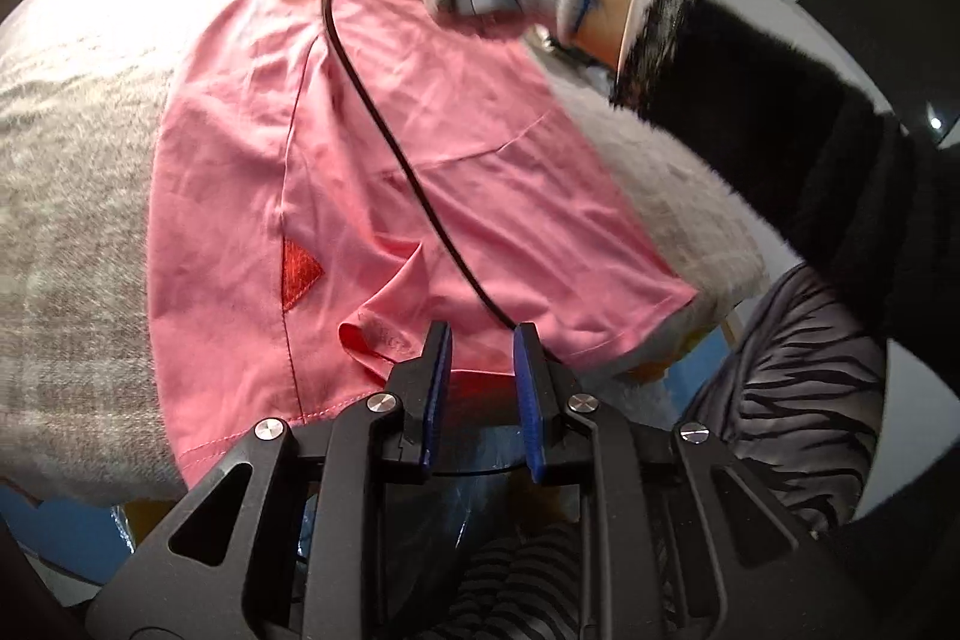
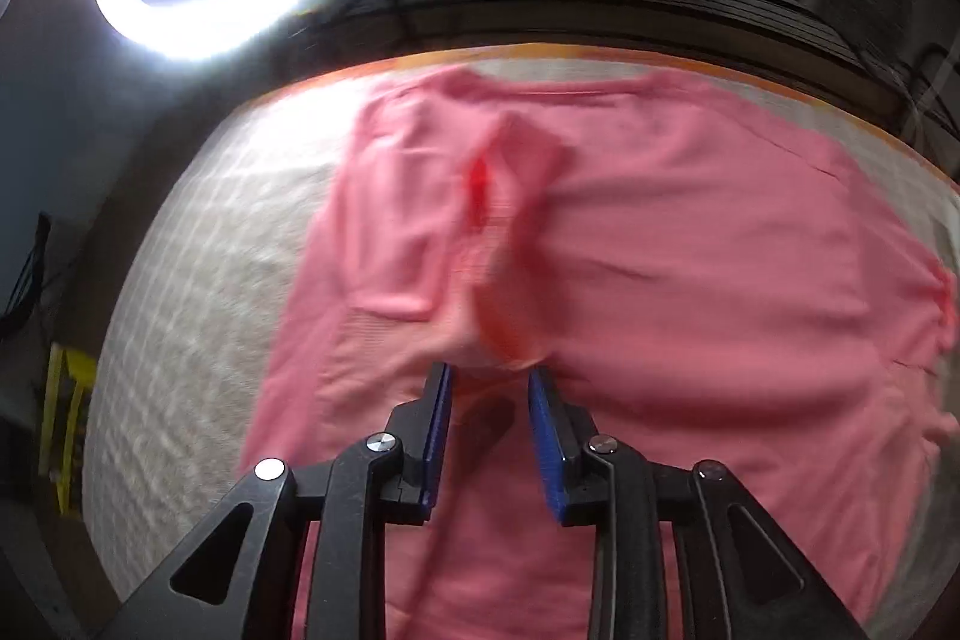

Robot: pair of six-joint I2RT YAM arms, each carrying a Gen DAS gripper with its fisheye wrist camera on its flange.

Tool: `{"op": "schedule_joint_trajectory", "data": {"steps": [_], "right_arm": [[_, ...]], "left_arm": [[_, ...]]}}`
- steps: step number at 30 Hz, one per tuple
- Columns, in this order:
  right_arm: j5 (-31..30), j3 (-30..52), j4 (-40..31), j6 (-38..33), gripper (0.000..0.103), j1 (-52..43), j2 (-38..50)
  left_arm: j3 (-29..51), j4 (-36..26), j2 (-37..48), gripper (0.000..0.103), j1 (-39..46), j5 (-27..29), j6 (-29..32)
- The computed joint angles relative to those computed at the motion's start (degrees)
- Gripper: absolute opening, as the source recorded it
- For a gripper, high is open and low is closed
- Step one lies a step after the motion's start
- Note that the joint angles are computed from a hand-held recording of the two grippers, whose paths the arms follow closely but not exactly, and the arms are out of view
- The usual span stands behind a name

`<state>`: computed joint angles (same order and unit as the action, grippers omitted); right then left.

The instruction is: Fold small clothes

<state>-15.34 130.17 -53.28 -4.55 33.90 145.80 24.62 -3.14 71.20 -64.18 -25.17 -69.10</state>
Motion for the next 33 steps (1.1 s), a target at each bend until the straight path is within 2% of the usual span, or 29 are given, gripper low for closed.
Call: {"op": "schedule_joint_trajectory", "data": {"steps": [2,5,8,11,16,18,21,24,27,28,30,33], "right_arm": [[0.68,-3.12,1.69,-0.89,0.028,-1.47,-1.92],[-3.20,-5.72,1.93,-1.99,0.028,-3.17,-4.10],[-5.83,-12.06,4.18,-3.31,0.028,-3.55,-9.44],[-8.98,-17.31,4.57,-5.71,0.028,-5.59,-14.74],[-14.07,-24.61,3.90,-7.89,0.033,-10.67,-23.30],[-16.46,-26.64,3.16,-8.95,0.033,-13.69,-25.98],[-19.72,-30.65,2.03,-10.54,0.034,-18.25,-30.39],[-22.05,-35.05,1.02,-12.97,0.034,-22.54,-34.92],[-23.98,-38.99,0.02,-15.85,0.034,-26.80,-38.74],[-24.65,-40.04,-0.49,-17.08,0.034,-28.35,-39.73],[-26.06,-41.29,-1.83,-19.75,0.035,-31.37,-40.78],[-26.87,-42.84,-3.14,-23.41,0.037,-35.80,-41.31]], "left_arm": [[0.12,-2.04,-1.80,0.019,-0.96,-1.75,-0.38],[0.15,-4.98,-3.97,0.019,-1.81,-4.04,-1.29],[0.42,-8.29,-4.99,0.019,-3.45,-6.23,-2.96],[0.93,-14.34,-6.99,0.019,-6.29,-9.21,-6.02],[0.72,-20.15,-8.54,0.019,-8.03,-12.06,-11.56],[-0.10,-18.96,-8.23,0.019,-6.43,-11.51,-11.71],[-0.33,-13.83,-4.52,0.019,-1.76,-7.08,-7.30],[-1.26,-6.11,-0.78,0.019,0.22,-2.20,-4.17],[-2.88,3.65,0.24,0.019,-2.53,0.05,-1.14],[-1.73,4.15,0.95,0.019,-4.12,-0.09,0.55],[2.53,0.18,3.30,0.019,-7.77,-2.75,2.97],[5.72,-7.50,3.29,0.019,-11.55,-8.04,-0.47]]}}
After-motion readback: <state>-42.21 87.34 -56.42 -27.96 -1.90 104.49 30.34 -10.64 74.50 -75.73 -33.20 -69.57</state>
